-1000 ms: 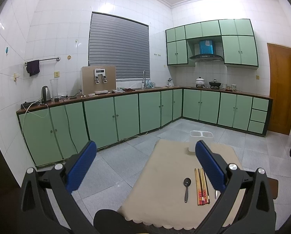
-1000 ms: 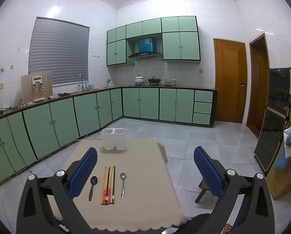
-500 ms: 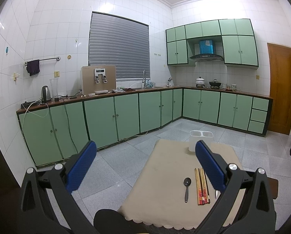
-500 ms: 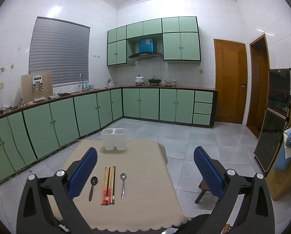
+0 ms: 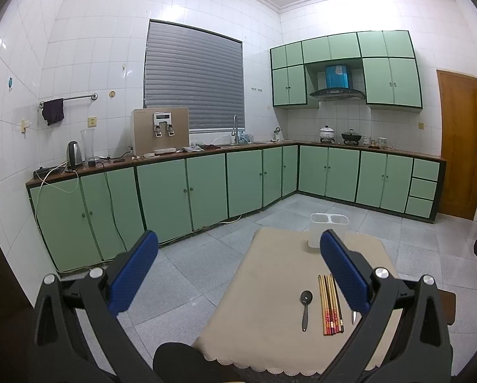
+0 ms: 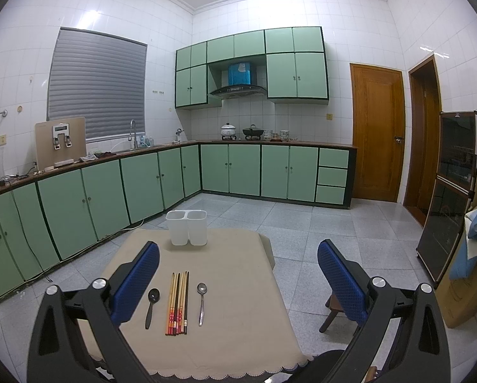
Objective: Organize utensils
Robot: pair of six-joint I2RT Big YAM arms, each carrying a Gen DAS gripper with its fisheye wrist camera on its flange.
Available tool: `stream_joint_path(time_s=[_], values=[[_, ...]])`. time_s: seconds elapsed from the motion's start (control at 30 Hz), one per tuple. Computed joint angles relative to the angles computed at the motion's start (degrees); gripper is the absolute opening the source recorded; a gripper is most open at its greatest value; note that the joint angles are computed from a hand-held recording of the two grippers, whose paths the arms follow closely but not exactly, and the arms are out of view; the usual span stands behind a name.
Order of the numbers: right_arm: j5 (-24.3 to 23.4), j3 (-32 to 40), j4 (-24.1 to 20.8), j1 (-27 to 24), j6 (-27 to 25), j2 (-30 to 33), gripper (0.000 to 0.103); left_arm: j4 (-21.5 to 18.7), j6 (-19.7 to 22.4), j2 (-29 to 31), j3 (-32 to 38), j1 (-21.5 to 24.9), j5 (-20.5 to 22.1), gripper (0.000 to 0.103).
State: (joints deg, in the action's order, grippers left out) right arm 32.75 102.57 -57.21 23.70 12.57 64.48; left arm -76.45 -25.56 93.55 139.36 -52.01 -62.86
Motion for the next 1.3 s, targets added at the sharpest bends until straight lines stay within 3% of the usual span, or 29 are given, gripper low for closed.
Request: stream_joint_path(time_s=[0.73,0.93,1.07,1.17,1.2,1.27,1.3], values=[[-0.25,-0.1,-0.34,-0.1,0.13,0.13,0.097,-0.57,-0.51,0.35,0.07,0.28,0.73,0.098],[-0.69,0.01,-0.88,-0.4,0.3,0.73,0.097,-1.51,-0.95,1.39,1.06,1.18,2.79,0.098],[-3.72,-0.69,-1.45,-2.1,0.58,1.92,0.097,-3.03,-2.41,2.45,0.31,3.74,9.49,0.098],[-8.75,-2.29,-1.84,-4.63,1.25,3.49,0.097,-3.56,-3.57,2.98,-2.31,6.69,17.67,0.098],[-10.32,-3.15,-1.73,-5.28,1.27,4.07,0.097,-3.75,-4.23,3.49,-3.43,8.19,22.14,0.098],[-12.98,-4.87,-1.73,-6.48,0.84,5.58,0.096,-0.54,-4.43,2.6,-8.64,10.41,28.26,0.098],[-14.82,-5.7,-1.96,-7.17,0.46,6.8,0.089,0.47,-4.37,2.48,-10.33,11.23,30.27,0.098]])
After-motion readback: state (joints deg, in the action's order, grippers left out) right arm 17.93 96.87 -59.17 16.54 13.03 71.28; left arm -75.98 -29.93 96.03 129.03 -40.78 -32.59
